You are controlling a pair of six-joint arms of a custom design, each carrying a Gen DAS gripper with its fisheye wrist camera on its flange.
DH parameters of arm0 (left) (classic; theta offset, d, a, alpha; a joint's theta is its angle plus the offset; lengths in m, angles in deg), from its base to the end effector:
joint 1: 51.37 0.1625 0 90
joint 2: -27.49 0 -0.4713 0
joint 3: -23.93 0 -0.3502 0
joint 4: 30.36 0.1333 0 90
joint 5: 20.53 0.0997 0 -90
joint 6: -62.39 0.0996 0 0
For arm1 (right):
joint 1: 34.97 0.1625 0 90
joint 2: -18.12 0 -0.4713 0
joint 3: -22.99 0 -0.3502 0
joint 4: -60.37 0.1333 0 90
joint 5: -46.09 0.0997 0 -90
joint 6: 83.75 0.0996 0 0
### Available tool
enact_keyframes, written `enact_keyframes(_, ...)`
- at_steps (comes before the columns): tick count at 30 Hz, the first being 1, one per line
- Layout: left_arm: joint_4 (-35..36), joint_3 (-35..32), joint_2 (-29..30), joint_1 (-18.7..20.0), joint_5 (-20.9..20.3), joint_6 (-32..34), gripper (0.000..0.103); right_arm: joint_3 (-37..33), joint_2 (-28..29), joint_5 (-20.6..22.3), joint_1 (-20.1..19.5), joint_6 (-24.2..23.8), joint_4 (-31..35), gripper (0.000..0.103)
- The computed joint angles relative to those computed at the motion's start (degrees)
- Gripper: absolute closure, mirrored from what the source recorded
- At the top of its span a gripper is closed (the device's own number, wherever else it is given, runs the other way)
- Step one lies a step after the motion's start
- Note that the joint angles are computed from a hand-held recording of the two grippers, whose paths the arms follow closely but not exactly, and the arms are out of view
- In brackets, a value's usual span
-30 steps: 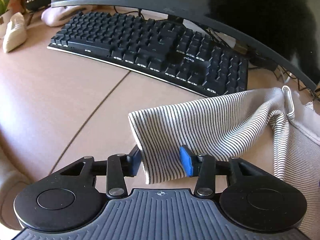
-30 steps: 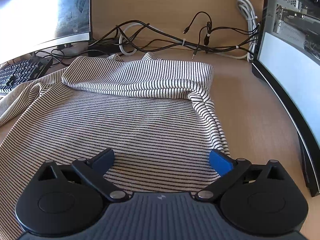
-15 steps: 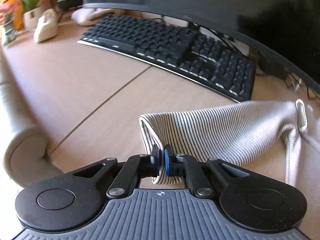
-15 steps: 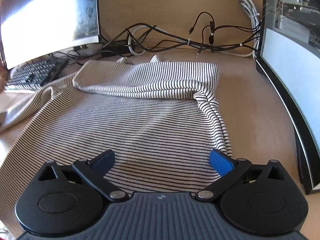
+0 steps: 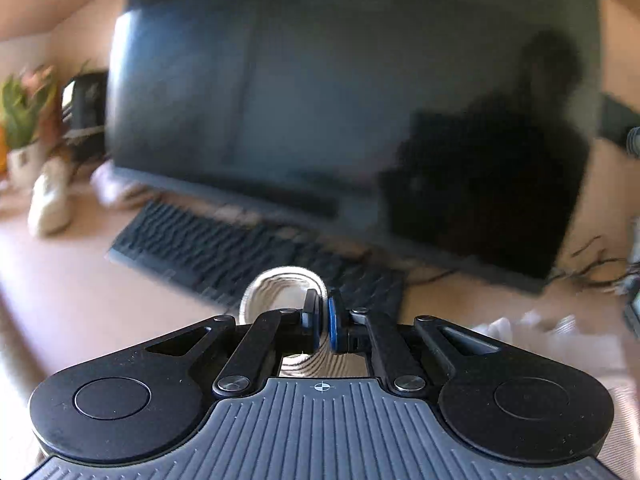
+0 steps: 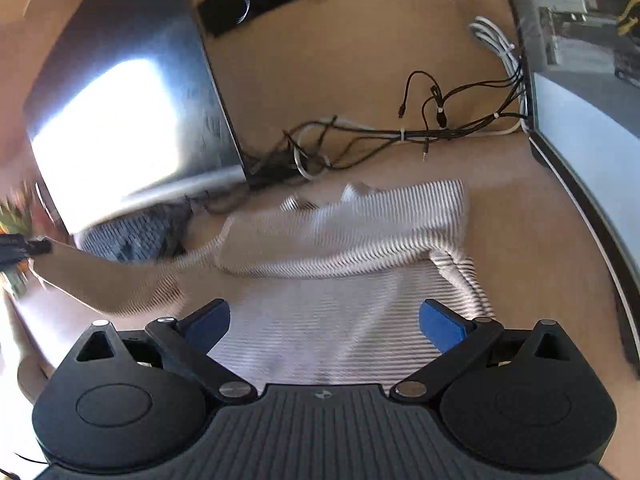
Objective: Fold clothes
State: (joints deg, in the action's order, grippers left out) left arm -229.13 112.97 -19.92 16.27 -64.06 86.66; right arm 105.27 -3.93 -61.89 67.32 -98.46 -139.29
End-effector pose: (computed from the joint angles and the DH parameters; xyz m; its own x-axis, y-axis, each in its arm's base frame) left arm -0.0696 -0.7095 0.3421 -0.7516 -0.1767 -0.6355 0.5010 0.4738 -0.7242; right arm 0.2593 -0.7086 0.0496 -0.9120 -0.1356 0.3871 -0.3826 0.6214 -0.6837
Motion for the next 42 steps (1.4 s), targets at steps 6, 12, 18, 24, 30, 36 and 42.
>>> enact_keyframes(6, 2.08, -5.15, 3.37, -2.62, -6.19, 3.54, 0.098, 2.44, -0.77, 1.50, -0.19, 0.81, -1.82, 0.002)
enact_keyframes(12, 8.31, -11.22, 8.09, -4.92, -13.25, 4.40, 0.098, 6.87, -1.29, 0.10, -0.73, 2.17, -6.57, 0.002)
enact_keyframes(18, 19.20, -20.31, 14.09, -5.39, -21.08, 3.28, 0.098, 11.43, -2.44, -2.71, -1.41, 6.33, -11.65, 0.002)
enact_keyframes(24, 26.15, -26.89, 19.85, -6.14, -25.47, 4.22, 0.098, 13.87, -3.03, -6.02, -1.46, 8.59, -16.83, 0.002)
enact_keyframes(30, 31.95, -31.49, 24.11, -6.14, -30.76, 5.93, 0.096, 16.14, -3.32, -9.48, -1.34, 8.91, -19.12, 0.002)
enact_keyframes(36, 34.93, -31.57, 23.61, -5.14, -32.85, 0.80, 0.080, 16.37, -3.21, -11.76, -1.04, 8.10, -20.35, 0.002)
enact_keyframes(42, 31.03, -20.12, 17.30, -3.60, -26.48, -1.03, 0.049, 13.88, -2.65, -8.85, -1.38, 5.72, -18.58, 0.002)
